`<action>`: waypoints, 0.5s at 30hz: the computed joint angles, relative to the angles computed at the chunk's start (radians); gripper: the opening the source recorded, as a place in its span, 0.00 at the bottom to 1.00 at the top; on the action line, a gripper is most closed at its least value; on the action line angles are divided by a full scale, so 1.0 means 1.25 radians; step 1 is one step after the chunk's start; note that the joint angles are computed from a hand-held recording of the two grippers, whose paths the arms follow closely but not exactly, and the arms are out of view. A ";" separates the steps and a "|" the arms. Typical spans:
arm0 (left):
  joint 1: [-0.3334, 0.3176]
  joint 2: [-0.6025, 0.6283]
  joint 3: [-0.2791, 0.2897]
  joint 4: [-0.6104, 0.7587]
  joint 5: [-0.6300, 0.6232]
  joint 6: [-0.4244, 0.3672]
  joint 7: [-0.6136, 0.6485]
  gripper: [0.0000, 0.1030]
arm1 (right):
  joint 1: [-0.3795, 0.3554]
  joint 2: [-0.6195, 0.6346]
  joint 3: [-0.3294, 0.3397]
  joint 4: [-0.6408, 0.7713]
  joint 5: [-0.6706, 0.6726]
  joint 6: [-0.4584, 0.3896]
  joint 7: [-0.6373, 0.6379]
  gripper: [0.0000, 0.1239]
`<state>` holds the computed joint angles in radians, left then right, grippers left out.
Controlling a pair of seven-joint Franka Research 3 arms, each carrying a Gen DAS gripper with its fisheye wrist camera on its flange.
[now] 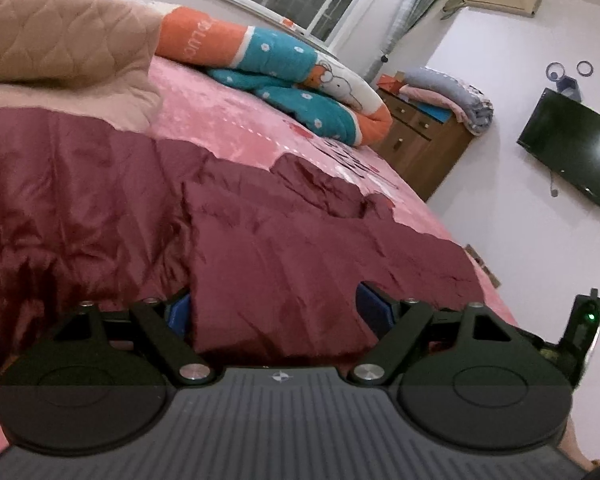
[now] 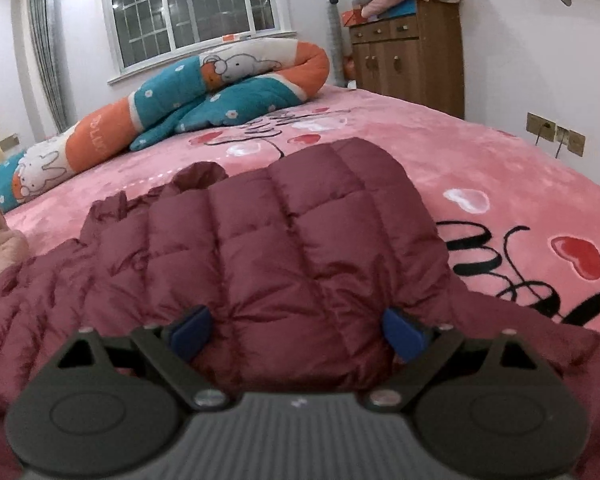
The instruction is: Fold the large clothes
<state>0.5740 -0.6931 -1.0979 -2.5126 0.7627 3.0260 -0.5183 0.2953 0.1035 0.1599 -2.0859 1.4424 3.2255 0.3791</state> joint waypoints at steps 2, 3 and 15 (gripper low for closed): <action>-0.019 0.017 0.006 0.002 -0.007 -0.038 0.008 0.97 | 0.001 0.006 0.004 0.006 0.015 0.012 -0.019 0.77; -0.029 0.027 0.011 0.003 -0.005 -0.053 0.008 0.97 | 0.003 0.008 0.003 0.005 0.005 0.016 -0.011 0.77; -0.261 0.047 0.142 0.016 0.017 -0.281 0.036 0.98 | 0.014 -0.088 -0.020 -0.086 -0.128 -0.017 0.169 0.78</action>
